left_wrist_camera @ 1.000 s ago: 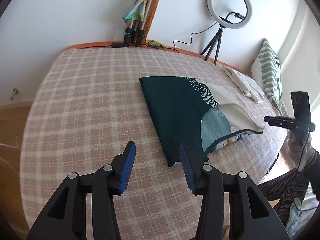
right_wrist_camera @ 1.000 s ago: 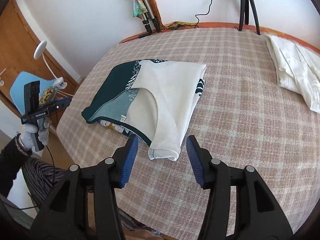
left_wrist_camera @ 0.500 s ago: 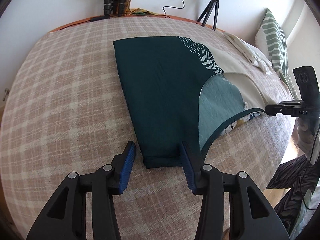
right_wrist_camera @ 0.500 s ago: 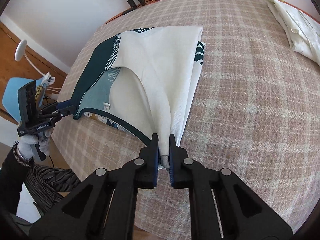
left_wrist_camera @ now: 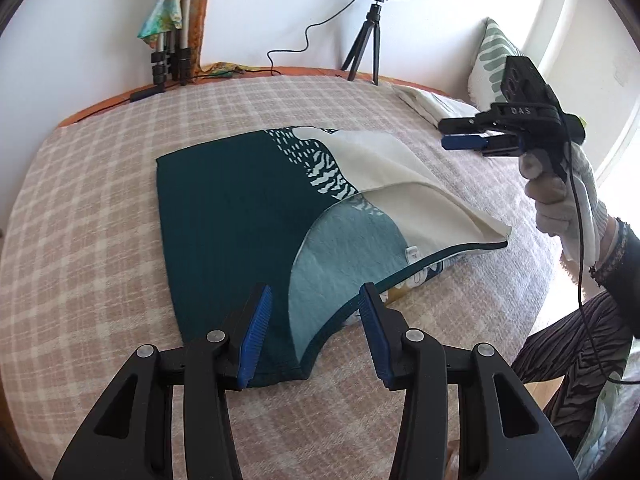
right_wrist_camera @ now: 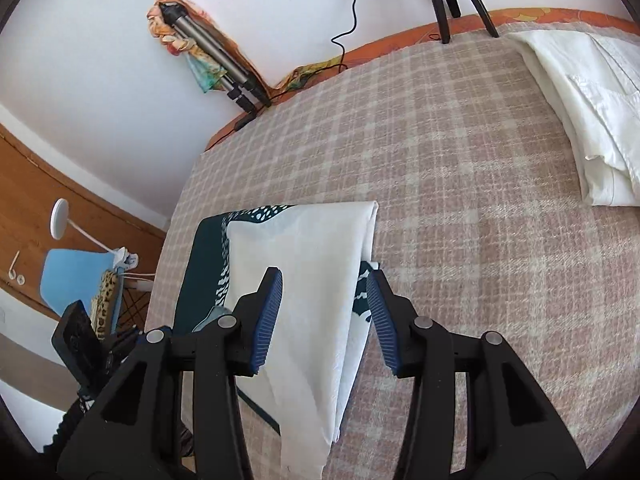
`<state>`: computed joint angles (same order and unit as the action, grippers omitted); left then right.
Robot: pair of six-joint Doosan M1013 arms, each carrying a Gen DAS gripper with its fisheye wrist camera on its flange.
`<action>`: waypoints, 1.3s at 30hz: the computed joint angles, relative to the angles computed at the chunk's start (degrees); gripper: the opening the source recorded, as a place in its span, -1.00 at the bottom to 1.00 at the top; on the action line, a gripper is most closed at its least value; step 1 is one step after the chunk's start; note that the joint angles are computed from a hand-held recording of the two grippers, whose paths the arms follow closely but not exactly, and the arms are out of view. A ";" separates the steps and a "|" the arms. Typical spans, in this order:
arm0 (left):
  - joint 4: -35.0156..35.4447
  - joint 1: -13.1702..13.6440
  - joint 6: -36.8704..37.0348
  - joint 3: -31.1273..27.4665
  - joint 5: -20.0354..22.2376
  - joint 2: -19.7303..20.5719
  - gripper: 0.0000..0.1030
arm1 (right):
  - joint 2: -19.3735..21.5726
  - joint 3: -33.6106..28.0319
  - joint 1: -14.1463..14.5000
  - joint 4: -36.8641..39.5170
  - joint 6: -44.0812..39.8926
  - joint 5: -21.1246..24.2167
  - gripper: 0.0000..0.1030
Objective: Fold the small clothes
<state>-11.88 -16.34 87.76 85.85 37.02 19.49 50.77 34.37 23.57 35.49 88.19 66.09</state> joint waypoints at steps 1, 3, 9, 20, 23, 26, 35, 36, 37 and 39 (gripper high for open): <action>-0.34 -0.29 0.70 -0.64 0.65 0.63 -0.14 | 1.49 -2.21 -0.13 -0.13 1.80 0.82 -0.10; -0.37 -0.73 1.31 -1.46 1.33 1.55 -0.14 | 4.46 -6.89 -0.17 -0.54 4.53 2.92 -0.10; -1.07 -0.58 1.35 -2.70 3.48 3.17 -0.15 | 11.03 -18.65 0.89 -3.58 5.69 10.40 -0.32; 0.43 -0.97 2.17 -1.94 2.61 2.87 -0.15 | 14.19 -26.59 2.32 -14.08 6.83 11.71 -0.95; 0.42 -0.93 2.45 -1.94 2.66 2.86 -0.15 | 12.22 -23.18 2.59 -17.87 7.75 9.30 -0.95; 0.45 -0.93 2.17 -1.88 2.64 2.80 -0.14 | 10.35 -19.37 1.17 -9.91 8.38 8.57 -0.94; -0.73 -0.72 2.31 -1.77 2.78 2.70 -0.14 | 11.27 -19.11 0.93 -3.49 6.33 14.33 -0.90; -0.71 -0.70 2.33 -1.82 2.78 2.74 -0.14 | 11.26 -19.11 1.00 -3.75 6.13 14.10 -0.90; -0.75 -0.71 2.34 -1.78 2.74 2.71 -0.14 | 11.16 -19.03 1.02 -3.84 5.70 13.58 -0.90; -1.16 -0.60 2.67 -1.83 2.78 2.74 -0.14 | 9.96 -17.18 0.89 -3.30 4.13 11.67 -0.89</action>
<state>-13.04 -16.94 90.43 84.02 39.80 22.23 60.74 17.19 24.47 32.19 92.32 77.76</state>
